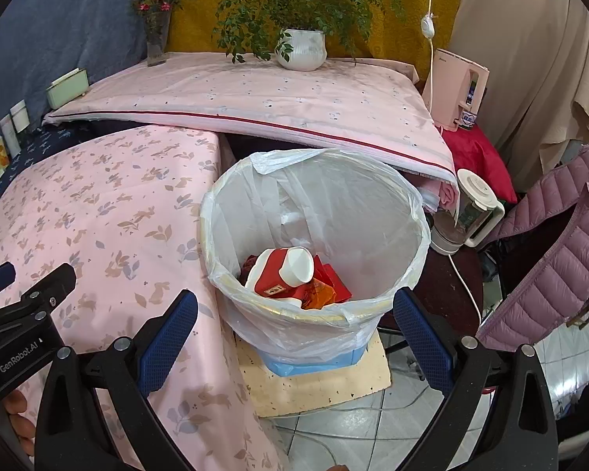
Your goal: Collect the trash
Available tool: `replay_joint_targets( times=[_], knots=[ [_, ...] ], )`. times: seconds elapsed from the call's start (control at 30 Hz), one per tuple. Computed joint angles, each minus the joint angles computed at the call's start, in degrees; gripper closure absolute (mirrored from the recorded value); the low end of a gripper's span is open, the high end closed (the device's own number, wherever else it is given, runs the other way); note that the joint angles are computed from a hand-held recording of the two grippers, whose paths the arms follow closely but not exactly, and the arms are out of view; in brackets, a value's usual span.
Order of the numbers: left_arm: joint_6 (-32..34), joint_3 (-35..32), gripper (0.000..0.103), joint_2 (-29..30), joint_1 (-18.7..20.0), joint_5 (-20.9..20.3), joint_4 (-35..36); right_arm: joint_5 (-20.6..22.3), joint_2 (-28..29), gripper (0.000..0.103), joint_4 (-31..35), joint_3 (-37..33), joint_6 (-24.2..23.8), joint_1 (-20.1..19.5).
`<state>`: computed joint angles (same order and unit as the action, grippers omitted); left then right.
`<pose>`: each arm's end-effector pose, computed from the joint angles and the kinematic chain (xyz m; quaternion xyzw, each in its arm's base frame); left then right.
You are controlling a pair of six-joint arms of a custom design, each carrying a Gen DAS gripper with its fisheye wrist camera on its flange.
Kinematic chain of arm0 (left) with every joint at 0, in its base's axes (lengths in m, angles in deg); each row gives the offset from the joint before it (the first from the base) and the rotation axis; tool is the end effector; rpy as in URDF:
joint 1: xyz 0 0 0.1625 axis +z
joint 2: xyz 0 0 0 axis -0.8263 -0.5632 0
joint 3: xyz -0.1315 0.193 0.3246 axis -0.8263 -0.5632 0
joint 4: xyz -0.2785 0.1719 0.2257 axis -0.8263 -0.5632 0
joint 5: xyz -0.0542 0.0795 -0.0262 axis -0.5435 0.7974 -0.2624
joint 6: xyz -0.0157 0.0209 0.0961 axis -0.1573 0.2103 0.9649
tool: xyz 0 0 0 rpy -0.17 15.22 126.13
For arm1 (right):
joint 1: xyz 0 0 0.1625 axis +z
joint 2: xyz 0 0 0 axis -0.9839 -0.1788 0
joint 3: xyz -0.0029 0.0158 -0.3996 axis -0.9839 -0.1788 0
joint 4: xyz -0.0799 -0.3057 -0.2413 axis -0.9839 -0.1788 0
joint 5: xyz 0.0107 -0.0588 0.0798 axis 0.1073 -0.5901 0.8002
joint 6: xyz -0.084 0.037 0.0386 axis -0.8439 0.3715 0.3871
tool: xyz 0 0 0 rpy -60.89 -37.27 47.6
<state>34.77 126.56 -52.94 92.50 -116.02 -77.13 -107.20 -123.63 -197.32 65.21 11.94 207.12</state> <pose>-0.0841 -0.3403 0.2573 0.0519 0.8468 -0.3670 0.3814 0.3382 -0.3608 0.0155 0.1818 -0.8460 0.3161 0.3891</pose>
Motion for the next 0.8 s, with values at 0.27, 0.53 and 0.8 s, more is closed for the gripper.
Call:
replay_joint_targets(
  times=[0.27,0.53,0.8],
  knots=[
    [-0.6,0.0,0.014,0.0,-0.4,0.0,0.7,-0.1,-0.1,0.007,-0.8,0.4,-0.4,-0.3],
    [-1.3,-0.1,0.014,0.2,-0.7,0.0,1.4,-0.1,-0.3,0.007,-1.1,0.7,-0.7,-0.4],
    [-1.8,-0.2,0.014,0.5,-0.9,0.0,1.8,-0.1,-0.3,0.007,-1.1,0.8,-0.6,-0.5]
  ],
)
